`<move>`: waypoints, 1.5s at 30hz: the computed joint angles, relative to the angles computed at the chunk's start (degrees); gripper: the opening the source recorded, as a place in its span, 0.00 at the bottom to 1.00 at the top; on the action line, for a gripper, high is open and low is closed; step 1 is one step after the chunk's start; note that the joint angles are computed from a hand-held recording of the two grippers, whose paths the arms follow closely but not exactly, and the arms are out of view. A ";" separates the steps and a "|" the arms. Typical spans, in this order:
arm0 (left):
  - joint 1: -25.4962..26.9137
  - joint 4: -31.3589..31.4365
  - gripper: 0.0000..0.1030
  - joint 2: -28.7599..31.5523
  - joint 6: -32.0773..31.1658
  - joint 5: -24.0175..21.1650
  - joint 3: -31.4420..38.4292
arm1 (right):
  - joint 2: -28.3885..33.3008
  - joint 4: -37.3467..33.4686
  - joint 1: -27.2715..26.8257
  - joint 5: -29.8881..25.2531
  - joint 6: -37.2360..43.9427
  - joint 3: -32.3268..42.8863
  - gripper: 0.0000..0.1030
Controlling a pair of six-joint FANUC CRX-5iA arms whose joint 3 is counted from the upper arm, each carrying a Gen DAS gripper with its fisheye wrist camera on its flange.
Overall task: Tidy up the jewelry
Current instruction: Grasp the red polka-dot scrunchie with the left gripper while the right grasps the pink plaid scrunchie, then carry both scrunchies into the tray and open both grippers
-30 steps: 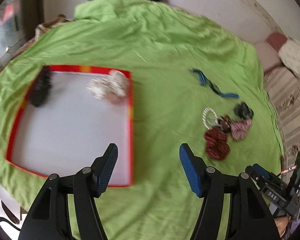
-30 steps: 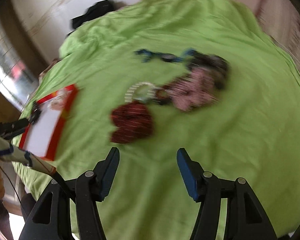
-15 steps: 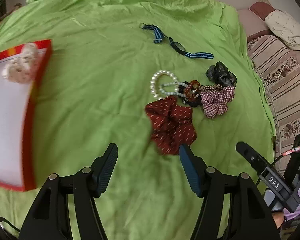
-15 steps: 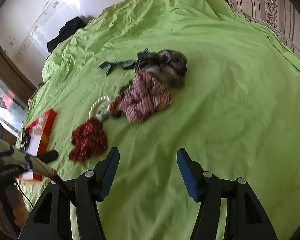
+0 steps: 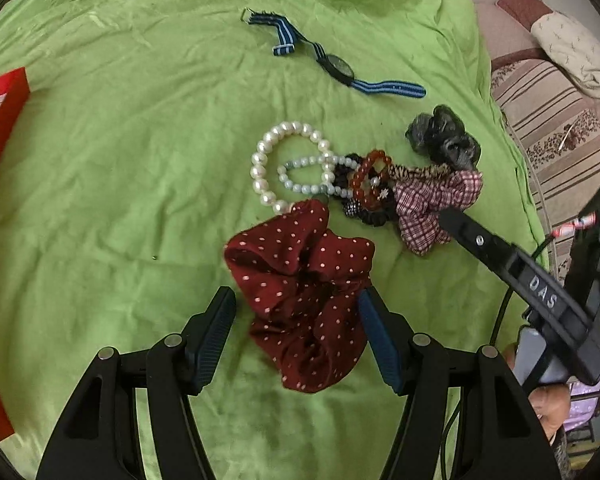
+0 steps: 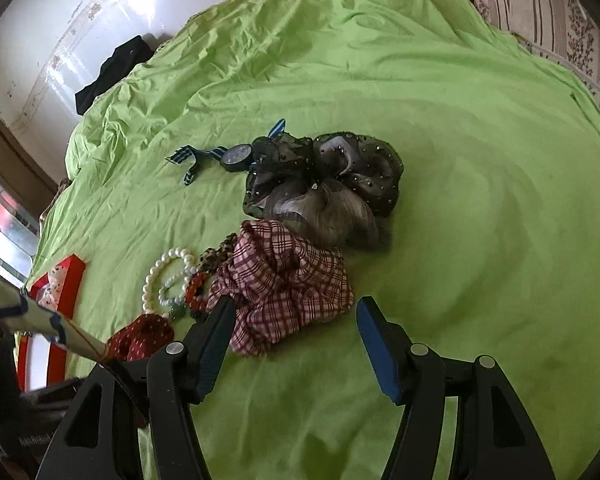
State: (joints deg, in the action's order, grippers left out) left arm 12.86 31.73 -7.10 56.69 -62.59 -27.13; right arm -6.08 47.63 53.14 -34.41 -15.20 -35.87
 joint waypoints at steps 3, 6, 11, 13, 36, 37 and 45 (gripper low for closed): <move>-0.33 -0.07 0.43 -0.65 0.06 0.62 -0.47 | 0.11 -0.32 -0.30 1.00 -0.18 -0.18 0.28; 0.25 -0.50 0.11 -1.11 0.35 -2.25 0.13 | -0.98 -1.73 0.25 2.22 0.63 -0.70 0.11; 3.29 1.56 0.08 -6.93 -2.06 -4.24 -1.73 | -5.10 0.65 3.04 0.70 -3.64 -3.25 0.06; 5.76 3.31 0.08 -9.01 -3.23 -6.15 -2.56 | -6.68 1.74 4.49 -0.45 -5.41 -4.10 0.05; 17.87 4.78 0.08 -15.01 -9.25 -12.62 -9.05 | -4.14 -0.76 3.19 -4.32 -2.63 -1.93 0.58; 17.33 4.56 0.08 -14.40 -9.12 -12.23 -8.99 | -3.77 -0.90 2.45 -3.13 -2.64 -1.88 0.58; 13.67 1.85 0.08 -10.85 -6.18 -9.71 -8.29 | -3.23 -4.13 0.99 2.89 -0.11 -2.72 0.11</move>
State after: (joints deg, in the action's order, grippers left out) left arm 26.53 33.58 -17.96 50.52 -72.29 -35.42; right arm -9.31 43.50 54.13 -31.52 -15.31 -38.59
